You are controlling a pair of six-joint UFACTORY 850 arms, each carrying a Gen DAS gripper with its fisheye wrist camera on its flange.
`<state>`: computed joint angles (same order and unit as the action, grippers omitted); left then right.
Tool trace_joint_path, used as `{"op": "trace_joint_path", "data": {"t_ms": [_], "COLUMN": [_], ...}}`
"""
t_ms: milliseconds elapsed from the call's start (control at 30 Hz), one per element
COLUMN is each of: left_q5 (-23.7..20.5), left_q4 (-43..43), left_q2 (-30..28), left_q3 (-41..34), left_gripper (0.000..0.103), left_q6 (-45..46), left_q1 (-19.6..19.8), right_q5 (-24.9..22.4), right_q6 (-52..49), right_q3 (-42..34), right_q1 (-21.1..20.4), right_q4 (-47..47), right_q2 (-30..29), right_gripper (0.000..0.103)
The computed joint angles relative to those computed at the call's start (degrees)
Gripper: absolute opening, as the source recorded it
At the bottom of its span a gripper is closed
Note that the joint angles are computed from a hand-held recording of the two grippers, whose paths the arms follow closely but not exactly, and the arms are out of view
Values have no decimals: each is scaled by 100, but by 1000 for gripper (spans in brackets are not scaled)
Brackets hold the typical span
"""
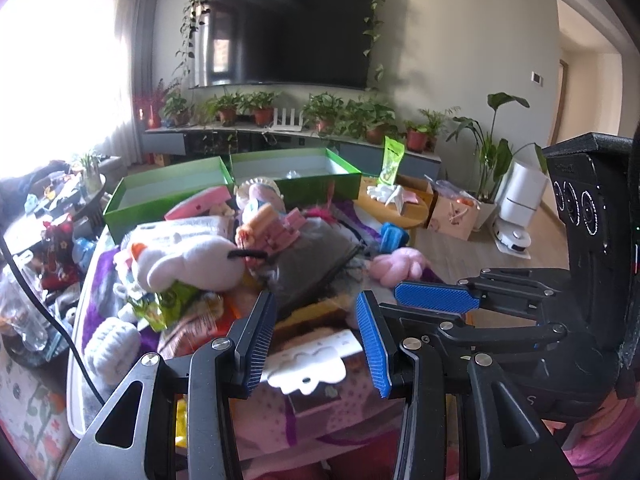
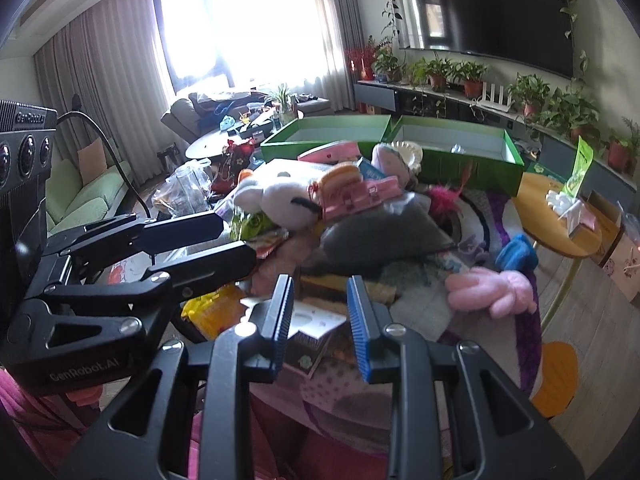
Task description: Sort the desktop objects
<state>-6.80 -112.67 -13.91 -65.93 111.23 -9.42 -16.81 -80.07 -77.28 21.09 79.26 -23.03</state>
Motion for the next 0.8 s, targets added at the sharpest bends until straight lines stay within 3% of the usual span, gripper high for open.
{"op": "trace_joint_path", "data": {"t_ms": [200, 300, 467, 667, 800], "left_q5": [-146, -227, -504, -554, -573], "left_q4": [-1369, -1609, 178, 2233, 2732], "left_q2": [169, 244, 221, 6, -124], "left_q3": [378, 540, 670, 632, 586], "left_gripper": [42, 42, 42, 42, 42], "left_q6": [1483, 1744, -60, -2126, -2583], "left_q1": [-44, -51, 73, 155, 210], "right_q5": [85, 167, 61, -110, -170], "right_q6": [-126, -175, -137, 610, 1055], "right_q3": [364, 509, 660, 615, 513], "right_q1": [45, 80, 106, 140, 177], "right_q4": [142, 209, 234, -349, -692], "right_q2": [153, 212, 227, -11, -210], "right_gripper": [28, 28, 28, 29, 30]}}
